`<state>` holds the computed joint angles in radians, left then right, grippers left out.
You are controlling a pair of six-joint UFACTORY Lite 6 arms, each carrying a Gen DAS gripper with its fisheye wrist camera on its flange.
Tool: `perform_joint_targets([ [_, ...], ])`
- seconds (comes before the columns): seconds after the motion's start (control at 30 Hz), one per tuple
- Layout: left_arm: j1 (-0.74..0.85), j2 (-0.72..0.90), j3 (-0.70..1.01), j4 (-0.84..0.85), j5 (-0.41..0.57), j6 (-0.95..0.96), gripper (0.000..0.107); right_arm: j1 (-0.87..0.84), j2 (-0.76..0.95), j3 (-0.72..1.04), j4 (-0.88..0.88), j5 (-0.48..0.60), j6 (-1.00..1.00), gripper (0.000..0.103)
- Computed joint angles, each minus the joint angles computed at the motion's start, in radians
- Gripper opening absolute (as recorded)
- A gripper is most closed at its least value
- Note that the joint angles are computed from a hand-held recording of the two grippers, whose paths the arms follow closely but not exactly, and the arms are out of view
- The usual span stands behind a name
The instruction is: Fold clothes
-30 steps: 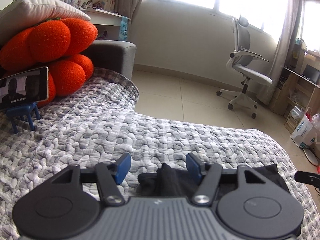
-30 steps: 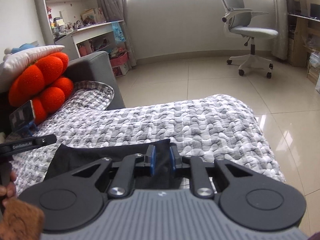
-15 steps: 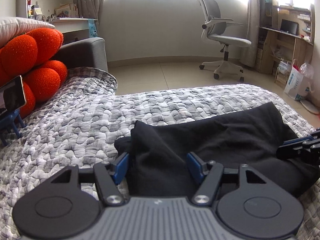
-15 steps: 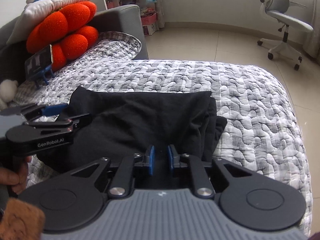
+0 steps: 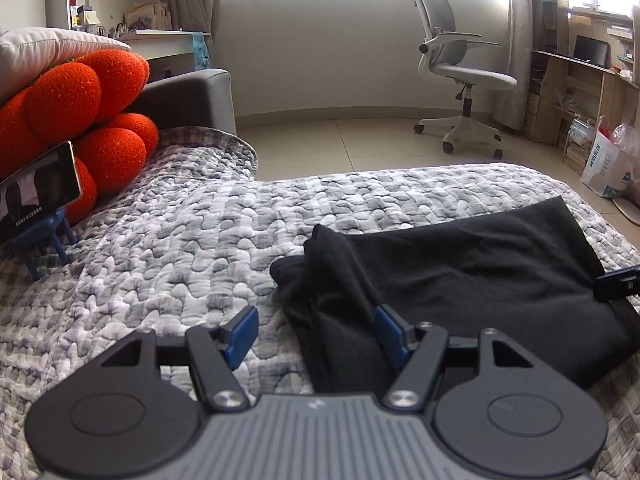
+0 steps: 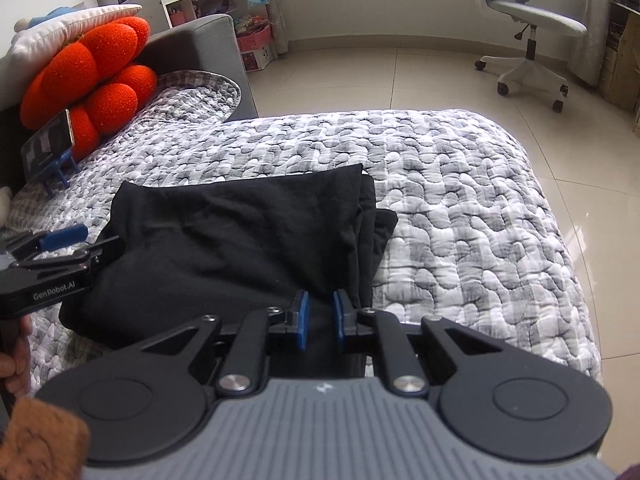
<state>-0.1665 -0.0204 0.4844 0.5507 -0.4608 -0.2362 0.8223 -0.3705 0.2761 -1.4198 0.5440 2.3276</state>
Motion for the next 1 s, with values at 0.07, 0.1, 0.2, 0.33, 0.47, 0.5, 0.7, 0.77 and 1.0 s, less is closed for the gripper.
perform_joint_targets([
  [0.07,0.015,0.001,0.008,0.041,0.006,-0.044,0.068,0.012,0.002,0.005,0.012,0.019,-0.001,0.013],
  [0.1,0.027,-0.019,0.001,0.074,0.004,-0.08,0.067,0.043,0.005,0.013,0.032,0.063,-0.011,0.013],
  [0.2,0.066,-0.081,-0.018,0.179,-0.004,-0.194,0.066,0.14,-0.023,0.011,0.063,0.181,-0.016,0.025],
  [0.33,0.119,-0.25,-0.094,0.413,-0.033,-0.431,0.066,0.166,-0.084,-0.015,0.045,0.162,-0.019,0.025],
  [0.47,0.061,-0.355,-0.176,0.393,-0.017,-0.411,0.066,0.167,-0.075,-0.005,-0.013,0.079,-0.018,0.025],
  [0.5,0.036,-0.346,-0.18,0.352,0.002,-0.381,0.066,0.169,-0.063,0.003,-0.027,0.059,-0.016,0.025],
  [0.7,-0.025,-0.234,-0.171,0.151,0.008,-0.178,0.066,0.217,0.119,0.111,-0.026,0.03,-0.051,0.025],
  [0.77,-0.023,-0.181,-0.144,0.15,0.022,-0.183,0.066,0.204,0.15,0.125,-0.03,0.013,-0.049,0.025],
  [1.0,0.016,-0.147,-0.092,0.28,0.063,-0.362,0.067,0.192,0.166,0.113,-0.057,-0.009,-0.034,0.025],
])
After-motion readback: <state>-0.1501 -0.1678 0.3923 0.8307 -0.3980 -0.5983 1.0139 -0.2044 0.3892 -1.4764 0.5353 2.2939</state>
